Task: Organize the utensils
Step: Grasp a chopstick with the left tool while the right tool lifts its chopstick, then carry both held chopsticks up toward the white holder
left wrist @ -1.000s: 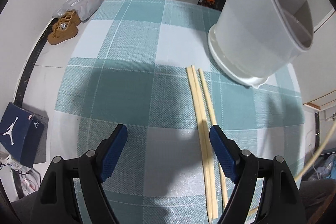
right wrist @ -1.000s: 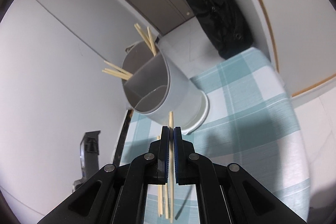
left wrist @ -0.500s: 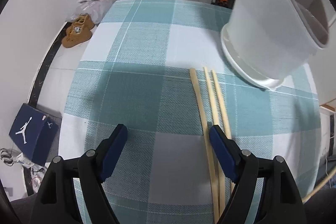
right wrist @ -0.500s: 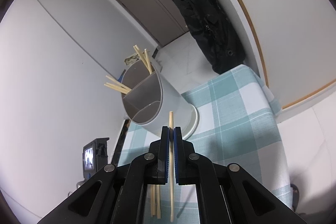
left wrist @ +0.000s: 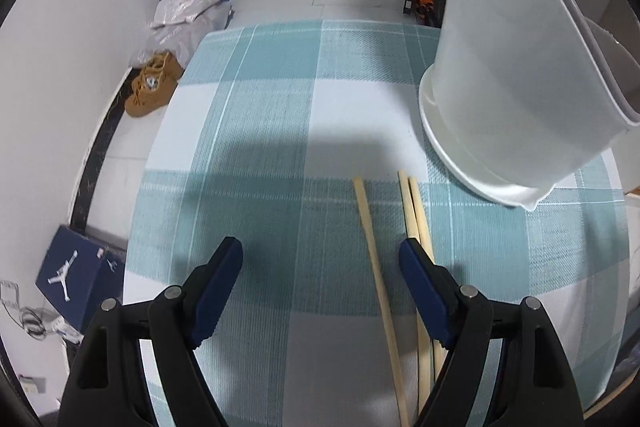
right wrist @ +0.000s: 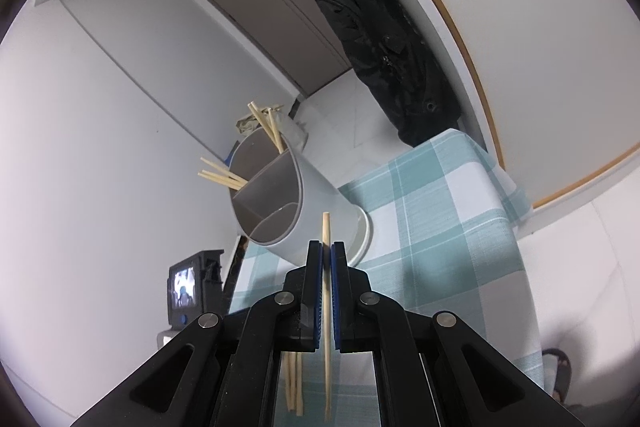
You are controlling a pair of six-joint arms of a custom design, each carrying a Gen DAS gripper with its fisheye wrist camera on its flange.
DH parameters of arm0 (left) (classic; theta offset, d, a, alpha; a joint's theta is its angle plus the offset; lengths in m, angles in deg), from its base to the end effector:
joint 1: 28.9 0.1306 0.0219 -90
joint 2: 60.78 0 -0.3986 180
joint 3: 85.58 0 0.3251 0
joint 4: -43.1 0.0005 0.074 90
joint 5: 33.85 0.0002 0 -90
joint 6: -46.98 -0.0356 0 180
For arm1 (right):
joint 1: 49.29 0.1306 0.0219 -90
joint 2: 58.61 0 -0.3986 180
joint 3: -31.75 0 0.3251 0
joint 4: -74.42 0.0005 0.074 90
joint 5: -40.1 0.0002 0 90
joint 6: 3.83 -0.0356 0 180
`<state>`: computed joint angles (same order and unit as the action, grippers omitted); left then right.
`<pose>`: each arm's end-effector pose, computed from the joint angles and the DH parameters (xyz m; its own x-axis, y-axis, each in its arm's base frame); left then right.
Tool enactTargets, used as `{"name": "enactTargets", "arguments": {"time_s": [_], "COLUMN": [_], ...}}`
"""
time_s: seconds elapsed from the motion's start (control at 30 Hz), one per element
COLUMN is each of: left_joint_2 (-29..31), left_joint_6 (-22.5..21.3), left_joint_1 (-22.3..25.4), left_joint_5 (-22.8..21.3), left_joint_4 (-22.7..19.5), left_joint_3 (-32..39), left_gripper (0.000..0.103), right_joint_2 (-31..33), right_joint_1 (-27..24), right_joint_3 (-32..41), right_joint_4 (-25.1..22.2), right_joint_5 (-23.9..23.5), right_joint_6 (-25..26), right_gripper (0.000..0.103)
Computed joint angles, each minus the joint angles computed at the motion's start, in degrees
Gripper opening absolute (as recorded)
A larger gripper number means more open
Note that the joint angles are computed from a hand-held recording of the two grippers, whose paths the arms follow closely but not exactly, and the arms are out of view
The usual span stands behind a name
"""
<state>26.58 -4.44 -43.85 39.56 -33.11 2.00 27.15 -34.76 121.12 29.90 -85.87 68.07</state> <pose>0.3451 -0.0821 0.4251 -0.8453 -0.3929 -0.3620 -0.4435 0.8939 0.0656 0.3767 0.1187 0.4811 -0.7991 0.0526 -0.5988 -0.4045 0.6899 0.6004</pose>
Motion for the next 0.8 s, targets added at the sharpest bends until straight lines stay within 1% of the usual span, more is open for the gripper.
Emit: {"name": "enactTargets", "arguments": {"time_s": [0.07, 0.13, 0.2, 0.23, 0.27, 0.3, 0.33, 0.37, 0.47, 0.53, 0.6, 0.67, 0.73, 0.8], "left_joint_2": [0.13, 0.14, -0.30, -0.34, -0.31, -0.19, -0.06, 0.05, 0.30, 0.49, 0.29, -0.45, -1.37, -2.82], "left_joint_6": [-0.59, -1.31, -1.78, -2.18, -2.26, -2.93, -3.22, -3.65, -5.23, -5.03, -5.19, -5.02, -3.82, -2.76], "left_joint_1": [0.05, 0.72, 1.67, 2.30, 2.35, 2.40, 2.22, 2.11, 1.94, 1.91, 2.18, 2.99, 3.85, 4.38], "left_joint_5": [-0.21, 0.58, 2.91, 4.05, 4.25, 4.63, 4.84, 5.15, 5.70, 5.45, 6.63, 7.72, 9.62, 10.59], "left_joint_4": [0.72, 1.92, 3.34, 3.58, 3.29, 3.36, 3.05, 2.99, 3.19, 2.57, 3.07, 4.88, 6.20, 7.99], "left_joint_3": [0.00, -0.18, -0.63, -0.48, -0.28, -0.04, 0.43, 0.68, 1.19, 1.62, 1.51, 0.86, 0.48, -0.06], "left_gripper": [0.077, 0.077, 0.067, 0.060, 0.053, 0.050, 0.043, 0.033, 0.014, 0.003, 0.002, 0.002, 0.002, 0.002], "right_joint_2": [0.16, 0.19, 0.18, 0.25, 0.34, 0.47, 0.65, 0.92, 1.87, 2.40, 2.73, 2.85, 2.94, 2.94], "right_joint_1": [0.13, 0.47, 0.60, 0.67, 0.69, 0.75, 0.82, 0.91, 1.28, 1.52, 1.91, 2.21, 2.68, 3.02], "right_joint_3": [0.19, 0.43, 0.44, 0.47, 0.51, 0.57, 0.65, 0.82, 1.41, 1.76, 2.09, 2.27, 2.43, 2.39], "right_joint_4": [-0.18, -0.16, 0.11, 0.21, 0.23, 0.19, 0.13, -0.01, -0.52, -0.75, -0.90, -0.92, -1.07, -1.02], "right_joint_5": [-0.01, 0.52, 0.81, 0.85, 0.94, 1.11, 1.21, 1.34, 1.68, 1.80, 2.21, 2.45, 2.90, 3.34], "right_joint_6": [0.38, 1.06, 1.48, 1.61, 1.72, 1.86, 1.93, 1.91, 1.58, 1.56, 1.77, 1.96, 2.40, 2.60], "right_gripper": [0.003, 0.003, 0.003, 0.003, 0.003, 0.003, 0.003, 0.003, 0.003, 0.003, 0.003, 0.003, 0.003, 0.003]}}
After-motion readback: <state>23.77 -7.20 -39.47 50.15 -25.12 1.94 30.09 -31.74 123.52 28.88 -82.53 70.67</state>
